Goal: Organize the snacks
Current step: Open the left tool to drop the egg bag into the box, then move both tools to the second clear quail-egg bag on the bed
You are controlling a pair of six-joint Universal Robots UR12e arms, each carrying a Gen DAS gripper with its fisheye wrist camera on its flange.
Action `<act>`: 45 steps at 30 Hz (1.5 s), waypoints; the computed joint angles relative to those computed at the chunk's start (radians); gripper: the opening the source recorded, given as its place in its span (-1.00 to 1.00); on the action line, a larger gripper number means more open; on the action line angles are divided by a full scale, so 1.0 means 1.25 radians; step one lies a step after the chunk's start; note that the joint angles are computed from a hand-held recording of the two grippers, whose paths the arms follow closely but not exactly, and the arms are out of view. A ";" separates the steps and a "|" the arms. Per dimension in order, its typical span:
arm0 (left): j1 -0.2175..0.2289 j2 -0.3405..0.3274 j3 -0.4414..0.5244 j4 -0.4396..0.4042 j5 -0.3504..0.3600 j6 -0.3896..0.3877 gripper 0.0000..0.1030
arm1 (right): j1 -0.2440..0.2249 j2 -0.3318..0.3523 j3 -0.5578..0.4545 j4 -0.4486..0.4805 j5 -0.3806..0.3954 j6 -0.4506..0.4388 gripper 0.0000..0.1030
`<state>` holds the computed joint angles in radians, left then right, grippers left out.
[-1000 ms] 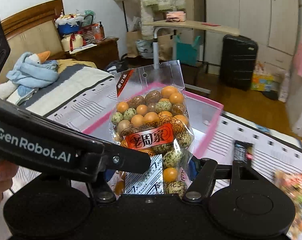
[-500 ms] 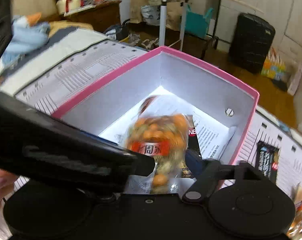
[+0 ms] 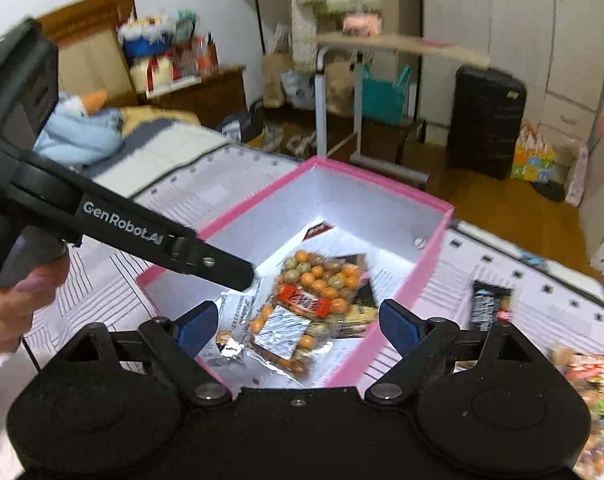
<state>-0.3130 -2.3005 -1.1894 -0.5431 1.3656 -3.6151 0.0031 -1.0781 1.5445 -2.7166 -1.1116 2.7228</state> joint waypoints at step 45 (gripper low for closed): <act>-0.138 -0.299 0.428 -0.142 -0.147 0.027 0.21 | -0.155 0.051 -0.052 0.195 -0.169 -0.487 0.72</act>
